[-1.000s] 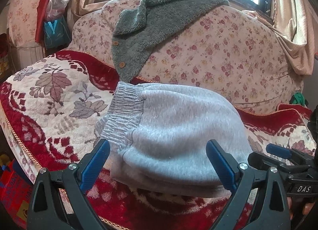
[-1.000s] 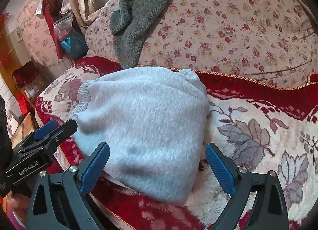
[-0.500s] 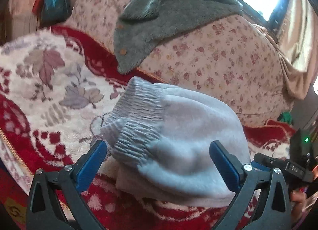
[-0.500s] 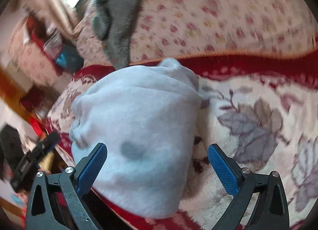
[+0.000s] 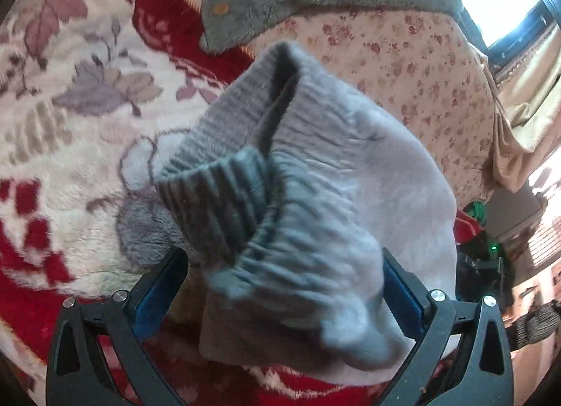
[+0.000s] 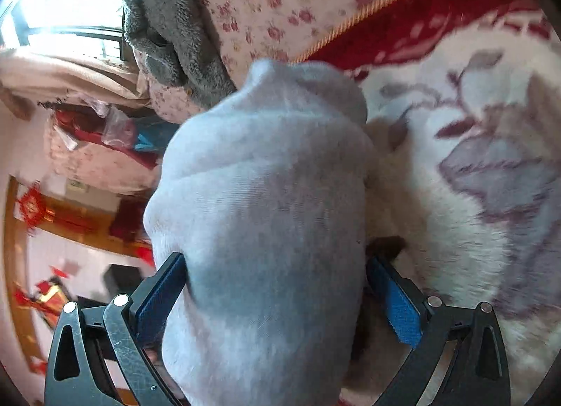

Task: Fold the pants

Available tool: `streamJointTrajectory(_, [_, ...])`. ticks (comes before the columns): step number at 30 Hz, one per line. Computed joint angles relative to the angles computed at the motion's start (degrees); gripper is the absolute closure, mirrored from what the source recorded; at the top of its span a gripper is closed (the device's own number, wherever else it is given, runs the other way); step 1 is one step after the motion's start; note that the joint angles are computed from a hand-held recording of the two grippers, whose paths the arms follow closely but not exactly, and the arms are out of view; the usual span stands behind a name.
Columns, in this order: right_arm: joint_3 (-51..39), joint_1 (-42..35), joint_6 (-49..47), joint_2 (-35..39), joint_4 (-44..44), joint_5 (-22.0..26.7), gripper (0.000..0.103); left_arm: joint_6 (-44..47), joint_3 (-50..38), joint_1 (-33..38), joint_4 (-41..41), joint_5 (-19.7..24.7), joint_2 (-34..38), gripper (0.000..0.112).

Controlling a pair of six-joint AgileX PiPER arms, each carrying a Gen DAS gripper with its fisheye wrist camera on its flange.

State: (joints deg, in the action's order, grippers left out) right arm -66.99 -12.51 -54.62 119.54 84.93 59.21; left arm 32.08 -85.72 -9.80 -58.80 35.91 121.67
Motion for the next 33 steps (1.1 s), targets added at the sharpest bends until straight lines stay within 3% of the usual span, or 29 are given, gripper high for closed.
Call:
streamJointTrajectory(3, [-2.28,0.31,1.55,1.5,-1.13,1.32,0.0,5.09,-1.18,1.09,-6.18,2.17,2.97,0.009])
streamJointTrajectory(6, [-3.95,0.85,1.73,2.71,-1.08,1.95,0.0,14.24,0.68,1.33,-13.68,1.25,3.63,0.009])
streamJointTrajectory(10, [-3.57,1.23,0.3,2.39,-0.19,1.53,0.0,15.75,0.65,1.04,-14.02,0.89,3.76,0.009])
streamJointTrajectory(12, [-2.44,1.84,-1.74,1.03,0.44,0.49,0.0,17.98,1.01,0.96,-15.57,1.83,3.14,0.034])
streamJointTrajectory(16, [-1.67,3.04,-2.31,-1.55,0.12,-0.52,0.003,12.67,1.82,-1.7,-9.77,-2.28,-0.55,0.043])
streamJointTrajectory(22, [1.19,1.72,-1.5,-5.72,0.04,-0.03,0.003,8.0,1.88,-4.28,-6.89,-3.79,-4.37,0.047])
streamJointTrajectory(27, [5.72,-3.46,-1.78,-12.52,-2.68,1.23,0.003,8.75,1.74,-8.12,-9.2,-4.85,-6.14,0.047])
streamJointTrajectory(33, [8.54,-13.73,-1.03,-18.91,-9.25,4.49,0.003,3.09,-4.75,-15.41,-6.52,-6.22,-3.77,0.047])
